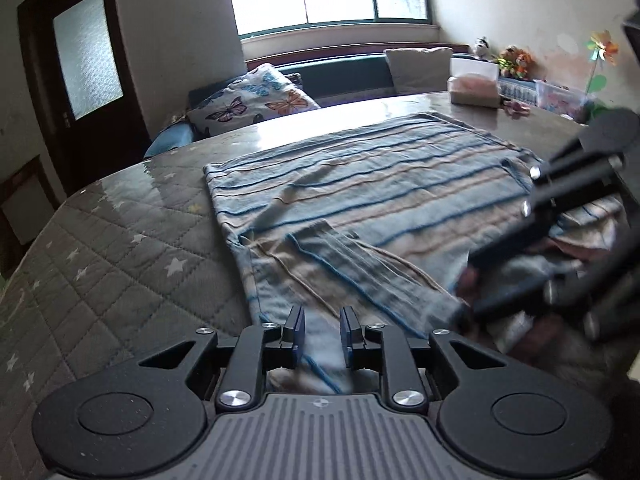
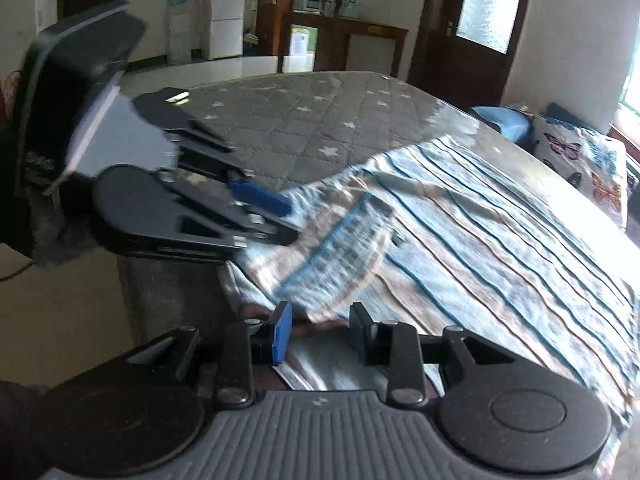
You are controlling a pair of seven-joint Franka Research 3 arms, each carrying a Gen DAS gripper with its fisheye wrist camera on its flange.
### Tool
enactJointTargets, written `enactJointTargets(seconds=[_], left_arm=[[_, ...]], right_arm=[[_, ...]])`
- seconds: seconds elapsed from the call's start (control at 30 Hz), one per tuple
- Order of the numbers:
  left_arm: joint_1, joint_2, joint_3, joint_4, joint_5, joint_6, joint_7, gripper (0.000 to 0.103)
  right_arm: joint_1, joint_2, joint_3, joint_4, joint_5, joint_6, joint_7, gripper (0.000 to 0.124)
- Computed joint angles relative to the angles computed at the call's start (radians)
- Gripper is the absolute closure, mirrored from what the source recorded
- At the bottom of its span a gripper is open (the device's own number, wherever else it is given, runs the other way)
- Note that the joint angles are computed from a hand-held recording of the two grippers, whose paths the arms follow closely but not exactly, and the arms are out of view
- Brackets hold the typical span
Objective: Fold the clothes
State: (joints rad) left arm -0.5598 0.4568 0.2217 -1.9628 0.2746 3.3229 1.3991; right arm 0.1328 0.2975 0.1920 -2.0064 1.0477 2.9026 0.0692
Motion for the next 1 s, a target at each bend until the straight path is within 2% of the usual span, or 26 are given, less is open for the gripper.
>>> enactJointTargets(seconds=[0.2,0.3,0.37,0.43,0.5,0.63,0.7,0.83,0.93,0.97,1.0], left_arm=[[-0.008,-0.053,-0.005,-0.091,0.003,0.047,0.074,0.076],[-0.013,-0.081,-0.007,-0.137,-0.019,0.069,0.128,0.071],[-0.044,-0.096,0.018,-0.167,-0.042,0.087,0.178,0.066],[-0.095,-0.102,0.062,-0.188,-0.079,0.103,0.238,0.056],[-0.152,-0.100,0.109,-0.203,-0.124,0.119,0.302,0.050],[-0.210,-0.084,0.149,-0.204,-0.199,0.130,0.404,0.050],[-0.214,-0.074,0.147,-0.197,-0.222,0.139,0.443,0.050],[-0.215,-0.053,0.138,-0.177,-0.275,0.146,0.510,0.050],[-0.176,-0.048,0.096,-0.158,-0.297,0.132,0.536,0.051],[-0.160,-0.047,0.078,-0.151,-0.302,0.125,0.542,0.054],[-0.144,-0.045,0.060,-0.144,-0.308,0.117,0.549,0.064]], right_arm=[[-0.001,-0.070,-0.037,-0.088,-0.044,0.081,0.047,0.092],[0.001,-0.099,-0.065,-0.137,-0.101,0.122,0.102,0.090],[0.001,-0.116,-0.085,-0.171,-0.155,0.148,0.154,0.084],[0.002,-0.131,-0.107,-0.205,-0.221,0.173,0.216,0.084],[0.006,-0.157,-0.134,-0.259,-0.300,0.193,0.294,0.084],[-0.023,-0.177,-0.135,-0.317,-0.372,0.216,0.349,0.075],[-0.058,-0.185,-0.100,-0.329,-0.333,0.222,0.290,0.075],[-0.128,-0.173,-0.005,-0.310,-0.127,0.251,0.030,0.070],[-0.133,-0.153,0.000,-0.274,-0.033,0.243,-0.049,0.070],[-0.134,-0.145,0.000,-0.262,-0.007,0.240,-0.068,0.071],[-0.134,-0.138,-0.001,-0.250,0.018,0.236,-0.085,0.071]])
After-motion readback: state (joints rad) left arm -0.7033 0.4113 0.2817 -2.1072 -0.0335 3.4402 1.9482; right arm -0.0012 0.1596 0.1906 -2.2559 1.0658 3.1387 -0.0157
